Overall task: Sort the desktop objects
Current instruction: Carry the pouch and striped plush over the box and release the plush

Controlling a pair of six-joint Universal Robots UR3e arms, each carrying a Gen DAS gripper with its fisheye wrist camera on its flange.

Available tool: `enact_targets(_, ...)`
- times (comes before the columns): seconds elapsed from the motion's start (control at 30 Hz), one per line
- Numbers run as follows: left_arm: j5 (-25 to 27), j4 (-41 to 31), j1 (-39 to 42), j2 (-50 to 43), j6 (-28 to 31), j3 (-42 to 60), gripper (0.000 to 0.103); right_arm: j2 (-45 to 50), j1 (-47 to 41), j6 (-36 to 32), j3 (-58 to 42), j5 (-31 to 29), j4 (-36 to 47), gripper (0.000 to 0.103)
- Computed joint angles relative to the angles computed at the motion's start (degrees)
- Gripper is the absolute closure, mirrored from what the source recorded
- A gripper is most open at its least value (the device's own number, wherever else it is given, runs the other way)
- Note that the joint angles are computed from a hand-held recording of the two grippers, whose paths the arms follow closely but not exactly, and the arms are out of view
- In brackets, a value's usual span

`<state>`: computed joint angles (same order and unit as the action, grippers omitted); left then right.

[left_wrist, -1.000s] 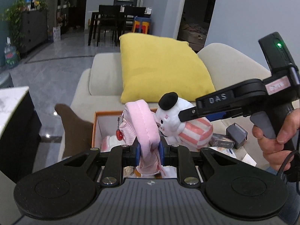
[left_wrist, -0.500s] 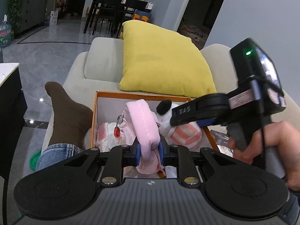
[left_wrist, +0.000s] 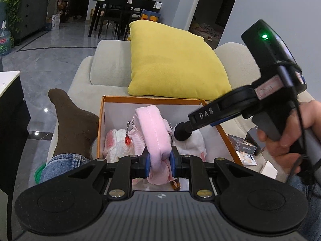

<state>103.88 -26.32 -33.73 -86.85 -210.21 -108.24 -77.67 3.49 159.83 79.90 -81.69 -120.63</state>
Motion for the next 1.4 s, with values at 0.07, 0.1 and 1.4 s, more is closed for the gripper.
enact_targets(0.07, 0.2, -0.2, -0.2, -0.1, 0.1, 0.2, 0.082, -0.5, 0.2, -5.3, 0.6, 0.6, 0.6, 0.063)
enact_targets(0.1, 0.2, -0.3, -0.1, -0.2, 0.2, 0.3, 0.082, -1.2, 0.5, -7.9, 1.5, 0.3, 0.5, 0.065)
enact_targets(1.4, 10.6, -25.7, -6.7, -0.7, -0.7, 6.7, 0.082, -12.5, -4.1, -31.3, 22.9, 13.4, 4.6, 0.086)
